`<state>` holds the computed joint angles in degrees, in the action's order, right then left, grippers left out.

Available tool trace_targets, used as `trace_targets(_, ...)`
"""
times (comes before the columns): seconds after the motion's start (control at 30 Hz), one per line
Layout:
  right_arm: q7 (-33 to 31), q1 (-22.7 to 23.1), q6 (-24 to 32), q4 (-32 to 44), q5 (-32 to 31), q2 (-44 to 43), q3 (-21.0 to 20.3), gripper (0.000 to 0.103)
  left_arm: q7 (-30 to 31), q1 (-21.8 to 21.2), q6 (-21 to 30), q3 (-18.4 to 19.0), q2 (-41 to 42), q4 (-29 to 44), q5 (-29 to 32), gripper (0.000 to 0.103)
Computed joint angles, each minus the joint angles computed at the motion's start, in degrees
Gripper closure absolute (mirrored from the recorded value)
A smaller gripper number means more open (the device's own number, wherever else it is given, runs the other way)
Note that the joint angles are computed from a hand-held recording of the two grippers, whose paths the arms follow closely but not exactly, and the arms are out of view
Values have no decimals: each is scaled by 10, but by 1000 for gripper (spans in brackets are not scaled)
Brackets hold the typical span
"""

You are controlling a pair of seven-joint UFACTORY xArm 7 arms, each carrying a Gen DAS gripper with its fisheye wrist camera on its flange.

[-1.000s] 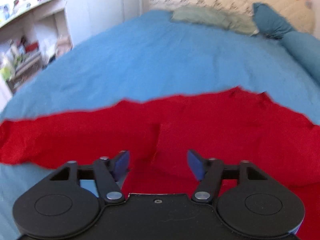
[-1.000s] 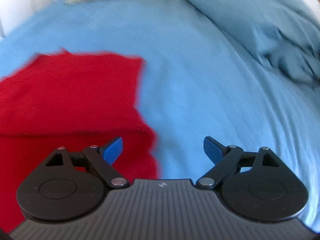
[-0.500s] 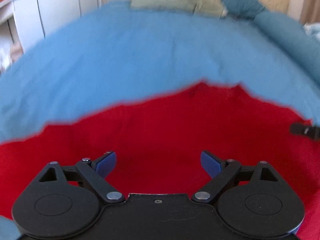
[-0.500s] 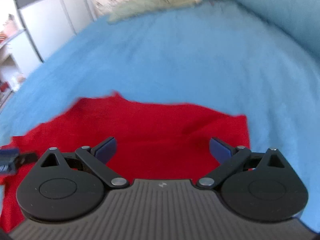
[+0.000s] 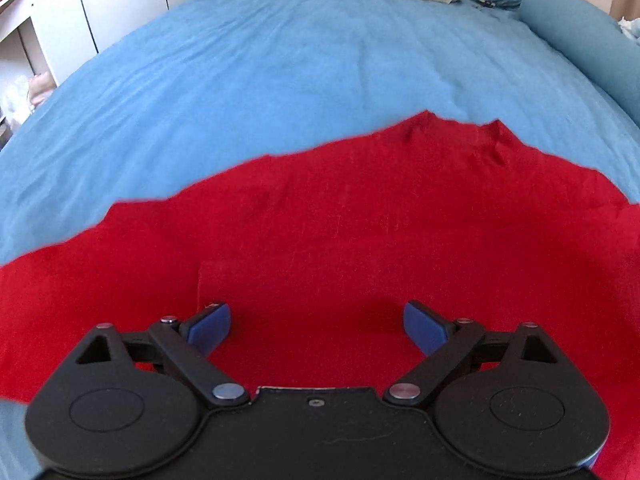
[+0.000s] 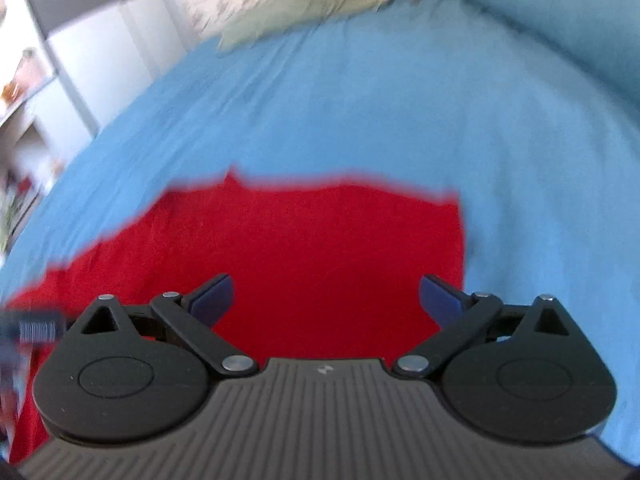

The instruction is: Fold small clothes

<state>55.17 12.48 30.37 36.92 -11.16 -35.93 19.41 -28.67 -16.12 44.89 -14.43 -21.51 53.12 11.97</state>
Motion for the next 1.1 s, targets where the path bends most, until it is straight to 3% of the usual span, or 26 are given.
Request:
trace_targets(0.07,-24,14,31,-23,12,-15,3,0,3,-3,-4,5,-18,-23,-9,4)
trace_targets(0.13,-35,24,12,-51,-13,-36,3,0,5,-3,-14,4,-28,-34,-9,3)
trace_targets(0.27,-63,29,54,-21,-12,-25,0,0,4,1,-4,-2,-30,-28,-7,4)
trace_targets(0.37,-80,38,87,10,-4,-33,-1,0,-12,6,17,-4,-62,-27,-6,4)
trace_targets(0.6,-71,30,175,156,-9,-23,52,0,-1,38,77,16,-196,-23,-10,3)
trace_targets(0.73,-24,18,210,238,-31,33,111,0,34,75,113,55,-261,-30,-17,0)
trace_targets(0.87,84,0,219,309,-81,117,183,0,77,122,134,110,-305,-60,-29,0)
trace_targets(1.0,218,-23,258,402,-180,240,278,0,119,177,129,171,-332,-98,-40,0)
trace_targets(1.1,309,-2,335,482,-294,356,339,0,150,222,122,219,-331,-118,-50,2)
